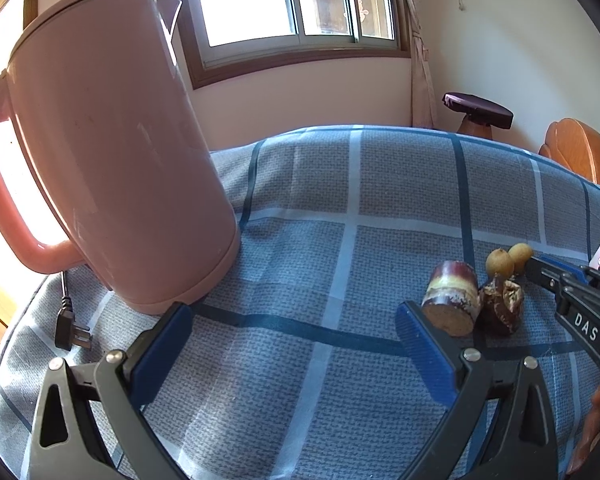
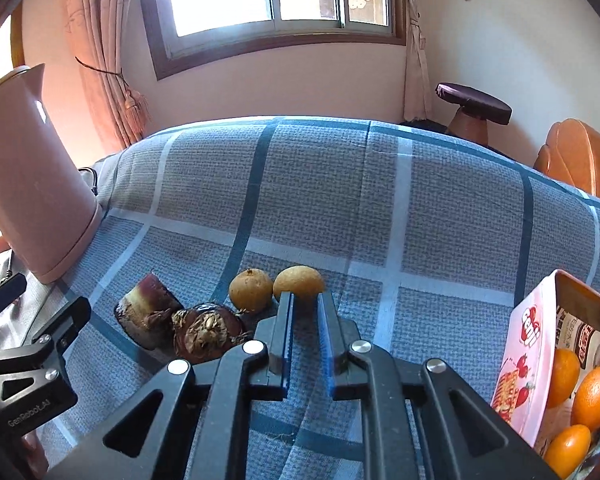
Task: Organize fruits
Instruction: 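Grasp a brown longan with the right tool, then grasp the cut taro piece with the left tool while the right tool holds the longan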
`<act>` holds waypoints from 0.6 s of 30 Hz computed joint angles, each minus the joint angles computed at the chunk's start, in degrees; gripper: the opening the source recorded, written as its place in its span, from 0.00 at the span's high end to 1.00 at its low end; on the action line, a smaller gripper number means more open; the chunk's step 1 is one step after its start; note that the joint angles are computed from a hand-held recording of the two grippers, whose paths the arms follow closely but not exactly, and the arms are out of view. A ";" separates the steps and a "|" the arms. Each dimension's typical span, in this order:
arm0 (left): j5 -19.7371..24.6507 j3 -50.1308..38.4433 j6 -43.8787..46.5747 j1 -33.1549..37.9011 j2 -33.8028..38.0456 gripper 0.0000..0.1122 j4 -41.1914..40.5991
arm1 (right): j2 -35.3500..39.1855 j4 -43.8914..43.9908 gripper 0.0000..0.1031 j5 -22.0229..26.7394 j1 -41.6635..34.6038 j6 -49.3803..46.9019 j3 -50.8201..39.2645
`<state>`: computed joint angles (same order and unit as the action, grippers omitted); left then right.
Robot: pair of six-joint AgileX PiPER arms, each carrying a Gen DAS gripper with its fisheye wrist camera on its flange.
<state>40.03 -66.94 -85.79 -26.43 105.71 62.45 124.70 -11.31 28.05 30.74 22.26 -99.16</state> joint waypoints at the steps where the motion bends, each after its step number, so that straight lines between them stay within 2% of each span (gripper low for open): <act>1: 0.07 -0.02 -0.04 -0.02 -0.01 0.08 0.04 | 0.75 2.58 0.59 0.88 -0.48 -2.05 -1.14; 3: 0.15 0.06 -0.23 -0.06 -0.07 0.08 0.05 | 1.84 6.14 0.37 2.15 -1.44 -4.33 -2.76; 5: 0.11 0.05 -0.24 -0.02 -0.11 0.08 -0.02 | 2.29 11.57 0.37 1.34 -2.54 -8.84 -3.24; 9: 0.26 -0.02 -0.29 -0.02 -0.06 0.08 0.10 | 3.75 7.11 0.37 1.96 -2.09 -5.55 -6.17; 12: 0.31 0.00 -0.24 0.04 -0.08 0.08 0.26 | 7.75 1.78 0.46 9.11 -0.65 -2.34 -13.57; 13: 0.25 0.05 -0.25 0.11 -0.17 0.08 0.27 | 7.93 -0.33 0.52 9.71 0.01 -1.14 -14.00; 14: 0.15 0.13 -0.42 0.22 -0.28 0.08 0.34 | 8.43 -2.77 0.53 11.07 0.74 0.02 -14.99; 16: -0.17 0.20 -0.59 0.47 -0.37 0.08 0.32 | 7.72 -2.76 0.69 10.34 1.27 -0.75 -13.80; 18: -0.20 0.18 -0.74 0.54 -0.31 0.08 0.34 | 6.12 -3.62 0.69 9.08 1.51 1.19 -10.92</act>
